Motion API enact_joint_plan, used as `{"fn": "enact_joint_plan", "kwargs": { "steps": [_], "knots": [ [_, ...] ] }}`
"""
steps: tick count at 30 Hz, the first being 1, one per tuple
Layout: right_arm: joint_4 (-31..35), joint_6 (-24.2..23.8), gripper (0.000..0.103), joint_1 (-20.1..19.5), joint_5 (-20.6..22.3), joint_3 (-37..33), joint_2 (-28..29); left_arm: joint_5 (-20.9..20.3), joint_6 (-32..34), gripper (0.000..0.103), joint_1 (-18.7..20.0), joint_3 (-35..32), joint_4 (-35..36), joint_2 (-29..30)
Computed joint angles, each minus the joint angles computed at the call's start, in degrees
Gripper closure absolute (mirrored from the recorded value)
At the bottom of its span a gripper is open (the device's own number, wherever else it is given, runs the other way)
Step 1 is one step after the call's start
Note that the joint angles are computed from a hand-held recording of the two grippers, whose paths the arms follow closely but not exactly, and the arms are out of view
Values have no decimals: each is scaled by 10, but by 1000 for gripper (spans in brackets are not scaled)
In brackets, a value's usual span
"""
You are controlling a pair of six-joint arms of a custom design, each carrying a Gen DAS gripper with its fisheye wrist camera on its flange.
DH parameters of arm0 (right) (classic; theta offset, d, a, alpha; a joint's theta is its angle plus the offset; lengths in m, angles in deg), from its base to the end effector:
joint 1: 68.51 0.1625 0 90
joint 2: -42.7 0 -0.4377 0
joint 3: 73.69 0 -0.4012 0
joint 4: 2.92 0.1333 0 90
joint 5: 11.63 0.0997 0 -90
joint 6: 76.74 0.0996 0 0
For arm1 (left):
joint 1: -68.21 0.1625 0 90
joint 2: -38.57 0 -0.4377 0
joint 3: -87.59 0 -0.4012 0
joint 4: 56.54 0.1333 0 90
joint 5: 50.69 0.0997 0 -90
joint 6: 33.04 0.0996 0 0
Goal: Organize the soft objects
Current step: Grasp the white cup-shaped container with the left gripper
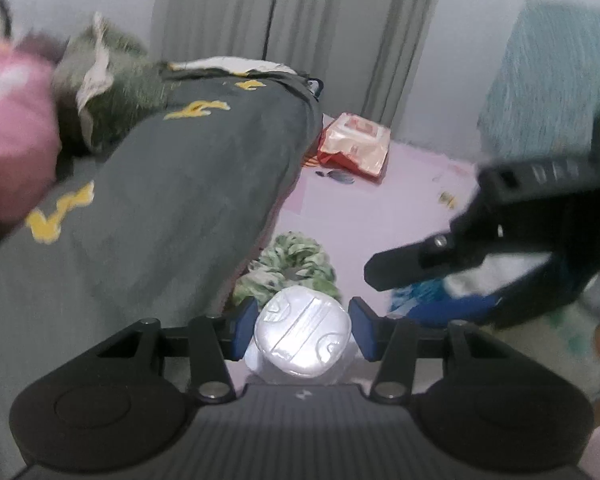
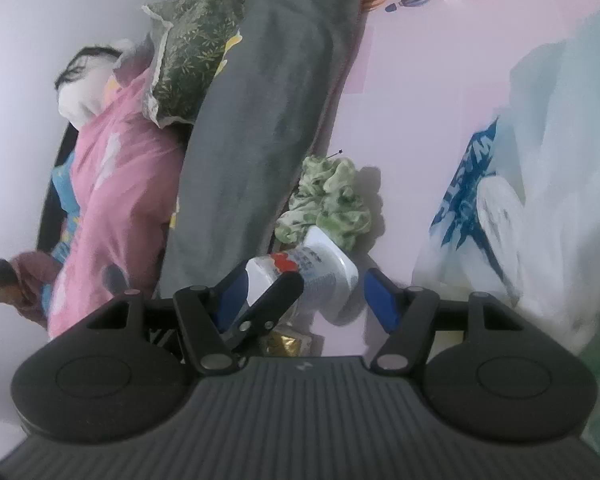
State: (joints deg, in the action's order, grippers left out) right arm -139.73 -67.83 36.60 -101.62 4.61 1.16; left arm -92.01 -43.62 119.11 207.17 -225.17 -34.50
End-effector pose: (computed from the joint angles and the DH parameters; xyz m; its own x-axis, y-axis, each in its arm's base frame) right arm 0.3280 -0.7034 0.1320 -0.9935 -0.1103 -0.0272 -0.1040 0.9795 -0.1724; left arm -0.1683 -0.5371 0.2875 -0.8493 -0.0160 -0.5276 0.3847 0.6656 -0.6394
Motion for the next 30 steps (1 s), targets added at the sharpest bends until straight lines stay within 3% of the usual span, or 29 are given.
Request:
{"fn": "enact_joint_plan", "kwargs": {
  "steps": [5,7,9,15,20,22,23,24,26,28,30],
  "knots": [
    [-58,20,38,-15,63,46,-29,-79,-64,52,0,12,-9,-54],
    [-87,34,33,-25,97,68,-42,-110,-87,52,-1,16,-18,-74],
    [-122,56,25,-37,141,93,-56,-149,-113,52,3,17,-37,-89],
    [-244,155,18,-80,311,167,-71,-266,-152,52,12,17,-118,-96],
    [-337,243,13,-101,430,204,-54,-309,-158,52,6,30,-196,-84],
    [-385,278,13,-106,461,215,-46,-327,-170,68,9,33,-217,-78],
    [-408,293,13,-108,475,218,-43,-356,-179,77,17,34,-233,-75],
    [-425,308,11,-109,486,222,-41,-381,-192,77,23,36,-250,-70],
    [-418,310,7,-107,464,229,-49,-380,-188,77,20,37,-274,-65],
    [-418,311,15,-111,451,239,-52,-359,-177,76,12,37,-270,-62],
    [-442,349,30,-118,429,254,-51,-356,-184,76,14,36,-259,-58]
  ]
}}
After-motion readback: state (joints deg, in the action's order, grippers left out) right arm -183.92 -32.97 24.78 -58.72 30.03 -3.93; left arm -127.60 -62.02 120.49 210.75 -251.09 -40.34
